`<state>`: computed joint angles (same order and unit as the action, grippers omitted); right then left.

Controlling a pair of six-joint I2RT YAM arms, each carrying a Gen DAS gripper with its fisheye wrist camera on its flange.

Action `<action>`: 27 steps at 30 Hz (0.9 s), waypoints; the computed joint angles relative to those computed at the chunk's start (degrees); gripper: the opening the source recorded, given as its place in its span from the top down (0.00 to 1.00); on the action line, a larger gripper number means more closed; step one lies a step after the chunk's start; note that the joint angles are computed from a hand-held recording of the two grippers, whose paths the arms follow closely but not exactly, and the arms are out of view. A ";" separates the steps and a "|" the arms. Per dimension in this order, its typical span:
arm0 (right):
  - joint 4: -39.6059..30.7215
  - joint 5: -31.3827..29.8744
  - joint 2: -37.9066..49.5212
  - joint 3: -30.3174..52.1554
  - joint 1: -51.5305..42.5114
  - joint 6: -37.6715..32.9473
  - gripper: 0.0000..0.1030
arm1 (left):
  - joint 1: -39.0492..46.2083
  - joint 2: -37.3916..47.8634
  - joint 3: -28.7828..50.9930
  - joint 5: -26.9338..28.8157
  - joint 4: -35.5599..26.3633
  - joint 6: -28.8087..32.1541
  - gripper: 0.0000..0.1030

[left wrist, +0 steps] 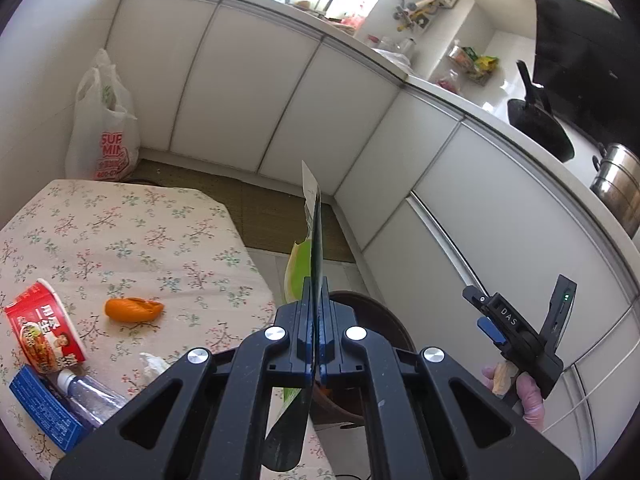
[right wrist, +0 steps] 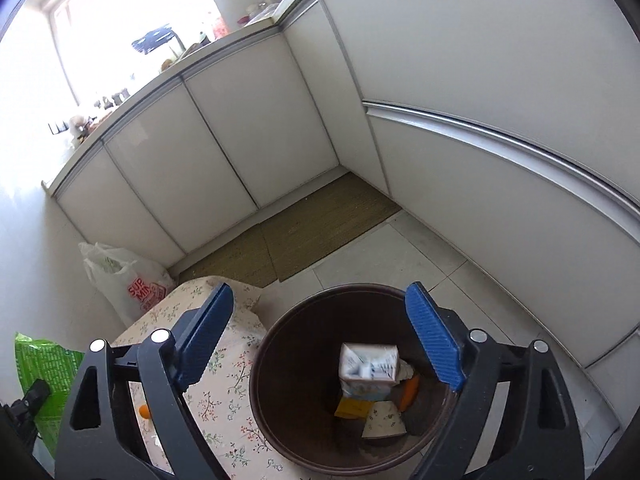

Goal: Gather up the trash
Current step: 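Carry the milk carton over the brown bin and open the right tool, then move the green bag over the brown bin and open the left tool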

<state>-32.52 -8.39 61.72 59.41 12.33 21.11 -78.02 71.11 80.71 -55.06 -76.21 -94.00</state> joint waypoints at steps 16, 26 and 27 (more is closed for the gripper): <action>-1.76 13.33 1.61 -0.38 -13.35 -6.73 0.07 | 15.82 23.94 18.46 15.77 23.41 32.20 0.99; -2.44 11.31 4.13 1.27 -16.13 -8.03 0.07 | 20.55 36.56 29.55 26.11 22.70 36.83 0.98; -2.71 11.31 4.41 1.62 -16.09 -7.96 0.07 | 20.64 37.59 30.67 26.63 22.02 37.18 0.97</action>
